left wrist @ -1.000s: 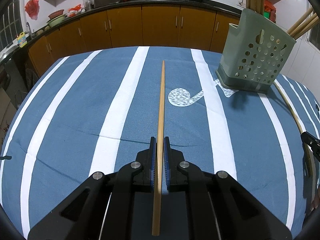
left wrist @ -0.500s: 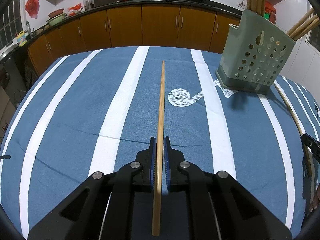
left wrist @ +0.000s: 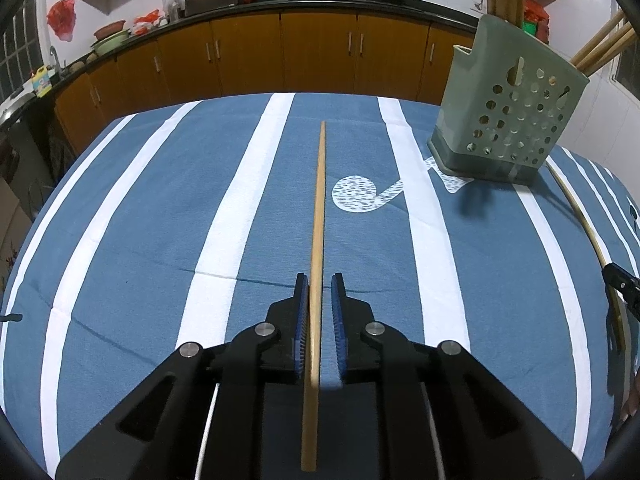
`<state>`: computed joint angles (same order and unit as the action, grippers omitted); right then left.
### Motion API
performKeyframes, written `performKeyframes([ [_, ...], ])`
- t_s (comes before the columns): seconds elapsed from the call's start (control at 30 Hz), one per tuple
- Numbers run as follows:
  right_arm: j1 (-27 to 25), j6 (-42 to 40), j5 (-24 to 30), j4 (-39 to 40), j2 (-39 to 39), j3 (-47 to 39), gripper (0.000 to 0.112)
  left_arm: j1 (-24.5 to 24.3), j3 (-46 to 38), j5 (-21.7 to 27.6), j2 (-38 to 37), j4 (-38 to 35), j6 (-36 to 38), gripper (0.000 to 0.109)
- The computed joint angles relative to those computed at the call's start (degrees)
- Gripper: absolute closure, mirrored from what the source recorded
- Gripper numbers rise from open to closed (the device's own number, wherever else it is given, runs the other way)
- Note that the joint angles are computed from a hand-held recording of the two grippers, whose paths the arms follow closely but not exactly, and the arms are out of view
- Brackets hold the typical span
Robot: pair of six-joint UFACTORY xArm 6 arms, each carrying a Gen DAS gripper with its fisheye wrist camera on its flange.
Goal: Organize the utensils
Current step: 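Hold both grasped chopsticks on the cloth, aligning them along the fingers, then lift both chopsticks and drop them into the green holder, opening both grippers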
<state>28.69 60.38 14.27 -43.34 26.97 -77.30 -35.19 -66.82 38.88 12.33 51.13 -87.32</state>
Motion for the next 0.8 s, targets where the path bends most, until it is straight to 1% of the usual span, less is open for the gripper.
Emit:
performKeyframes([
  [0.1, 0.05, -0.06, 0.17, -0.31, -0.18, 0.20, 0.103, -0.11, 0.04, -0.07, -0.06, -0.05, -0.02, 0.095],
  [0.2, 0.08, -0.45, -0.19, -0.50, -0.68, 1.04, 0.103, -0.75, -0.18, 1.09, 0.01, -0.26, 1.12, 0.095],
  [0.53, -0.07, 0.39, -0.90, -1.13, -1.16, 2.00, 0.103, -0.79, 0.90, 0.55, -0.78, -0.10, 0.66, 0.095],
  [0.67, 0.08, 1.39, -0.42, -2.29, -1.72, 2.50, 0.104, -0.85, 0.57, 1.12, -0.63, -0.53, 0.98, 0.100],
  [0.77, -0.22, 2.37, -0.81, -3.04, -2.64, 3.04, 0.104, -0.46, 1.11, 0.23, -1.40, -1.54, 1.16, 0.101],
  [0.8, -0.38, 4.11, -0.91, -4.84, -3.31, 3.26, 0.104, -0.55, 1.02, 0.52, -1.51, -1.27, 0.96, 0.101],
])
